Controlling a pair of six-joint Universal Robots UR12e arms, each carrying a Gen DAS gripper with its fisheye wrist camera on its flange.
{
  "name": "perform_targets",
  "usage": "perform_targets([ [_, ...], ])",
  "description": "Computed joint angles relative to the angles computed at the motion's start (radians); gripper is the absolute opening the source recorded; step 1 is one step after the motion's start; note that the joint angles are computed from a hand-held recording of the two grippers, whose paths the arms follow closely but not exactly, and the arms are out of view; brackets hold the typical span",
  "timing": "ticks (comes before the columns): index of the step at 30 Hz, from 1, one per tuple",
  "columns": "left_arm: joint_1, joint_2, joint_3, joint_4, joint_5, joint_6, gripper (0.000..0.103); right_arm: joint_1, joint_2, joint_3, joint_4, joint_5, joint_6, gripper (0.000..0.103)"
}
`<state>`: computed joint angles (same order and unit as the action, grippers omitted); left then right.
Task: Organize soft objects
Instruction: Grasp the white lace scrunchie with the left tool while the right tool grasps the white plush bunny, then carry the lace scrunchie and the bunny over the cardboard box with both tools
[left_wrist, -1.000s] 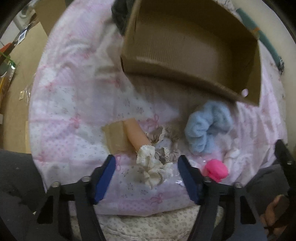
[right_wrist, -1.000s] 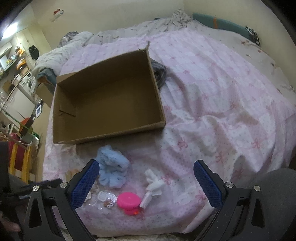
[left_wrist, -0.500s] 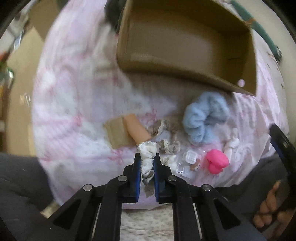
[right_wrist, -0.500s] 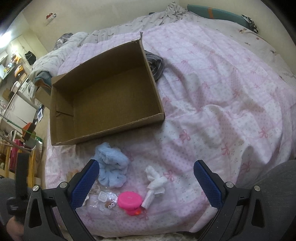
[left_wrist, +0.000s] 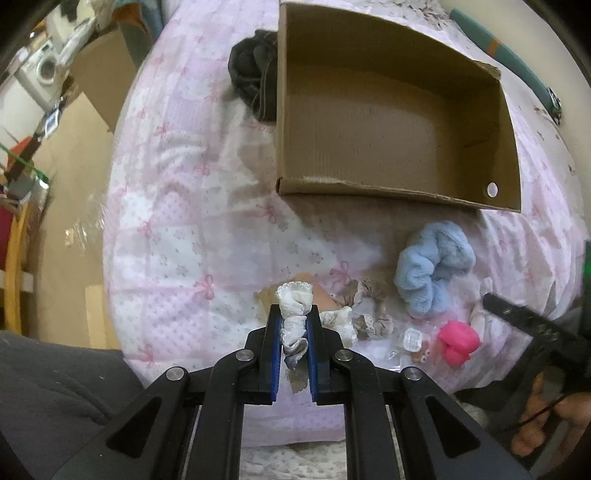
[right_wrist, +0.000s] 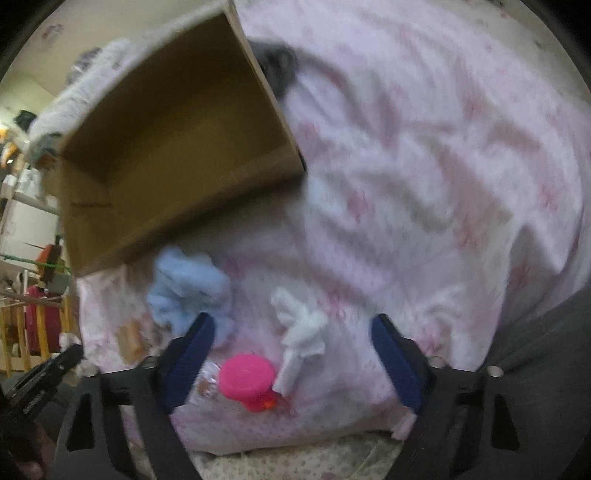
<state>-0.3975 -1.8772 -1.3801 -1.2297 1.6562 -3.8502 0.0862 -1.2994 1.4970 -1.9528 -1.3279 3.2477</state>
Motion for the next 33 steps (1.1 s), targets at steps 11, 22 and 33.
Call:
perform_targets([
  [11, 0.002, 0.008, -0.019, 0.051, -0.022, -0.003, 0.011, 0.045, 0.037, -0.013, 0.031, -0.096, -0.003, 0.029],
  [22, -0.002, 0.008, -0.017, 0.053, 0.006, -0.016, 0.011, 0.037, -0.029, 0.073, -0.217, -0.009, 0.000, 0.027],
  [33, -0.015, 0.027, -0.040, 0.139, 0.105, -0.050, 0.011, 0.072, -0.062, 0.071, -0.335, -0.077, -0.207, 0.027],
])
